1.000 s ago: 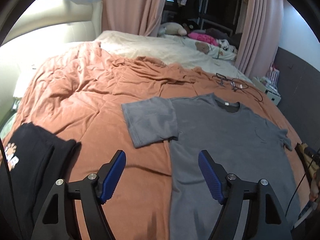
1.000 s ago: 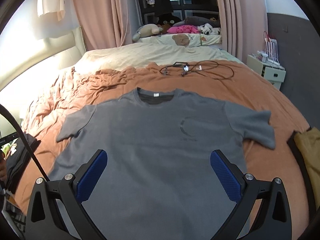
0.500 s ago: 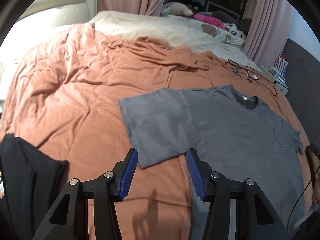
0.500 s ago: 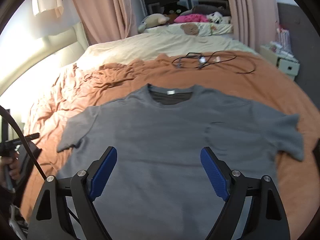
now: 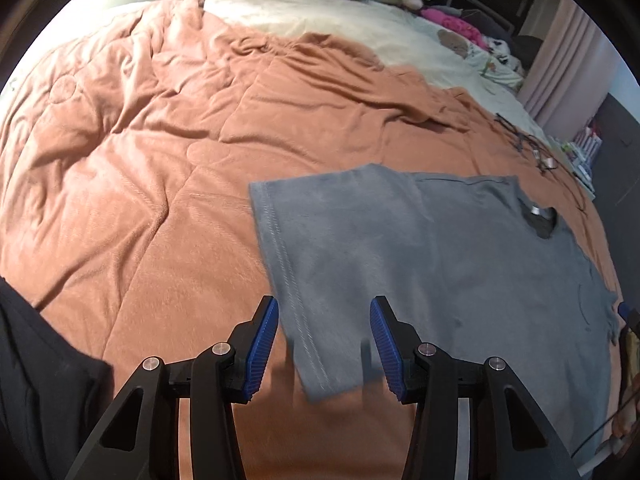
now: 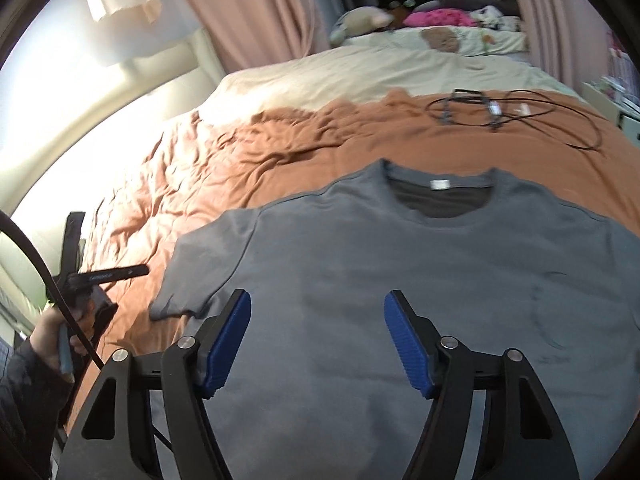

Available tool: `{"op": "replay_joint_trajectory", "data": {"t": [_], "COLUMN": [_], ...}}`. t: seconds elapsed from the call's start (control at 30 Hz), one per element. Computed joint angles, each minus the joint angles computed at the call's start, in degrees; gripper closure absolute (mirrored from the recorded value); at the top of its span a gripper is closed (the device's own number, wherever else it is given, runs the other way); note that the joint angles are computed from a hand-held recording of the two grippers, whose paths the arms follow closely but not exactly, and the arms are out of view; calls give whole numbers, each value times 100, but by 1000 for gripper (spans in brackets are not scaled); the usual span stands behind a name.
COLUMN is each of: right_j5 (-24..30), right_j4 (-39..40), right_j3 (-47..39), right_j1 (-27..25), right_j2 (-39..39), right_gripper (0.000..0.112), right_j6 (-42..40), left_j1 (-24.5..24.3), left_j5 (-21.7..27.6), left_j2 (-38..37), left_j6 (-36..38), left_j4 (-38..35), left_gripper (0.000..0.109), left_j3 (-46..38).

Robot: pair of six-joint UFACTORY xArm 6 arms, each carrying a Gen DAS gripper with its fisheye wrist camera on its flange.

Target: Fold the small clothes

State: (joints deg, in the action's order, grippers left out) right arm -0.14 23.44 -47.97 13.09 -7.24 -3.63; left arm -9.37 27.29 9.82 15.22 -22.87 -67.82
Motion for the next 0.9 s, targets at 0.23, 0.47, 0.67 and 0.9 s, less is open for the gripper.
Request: {"op": "replay_joint_trajectory", "data": {"t": [0.23, 0.47, 0.67, 0.9], "right_j5": [474, 1258, 1631, 2023], "right_j4": [2185, 3231, 3246, 3440], "right_j3": [-1280, -2506, -3377, -4140], "right_j1": [213, 118, 100, 125], "right_j2": [1084, 2110, 2826, 3498], "right_gripper": [58, 73, 84, 93], "right_j6": [-2091, -2429, -1977, -1914], "left_j1": [156, 174, 145, 99], "left_j5": [68, 320, 266, 151], "left_j2": [794, 1395, 1577, 1334], "left_j6": [-264, -770, -1389, -1352], "left_j4": [-157, -14, 592, 769], "left_gripper": [59, 71, 102, 105], "left_j3": [-608, -1157, -1406, -1336]}}
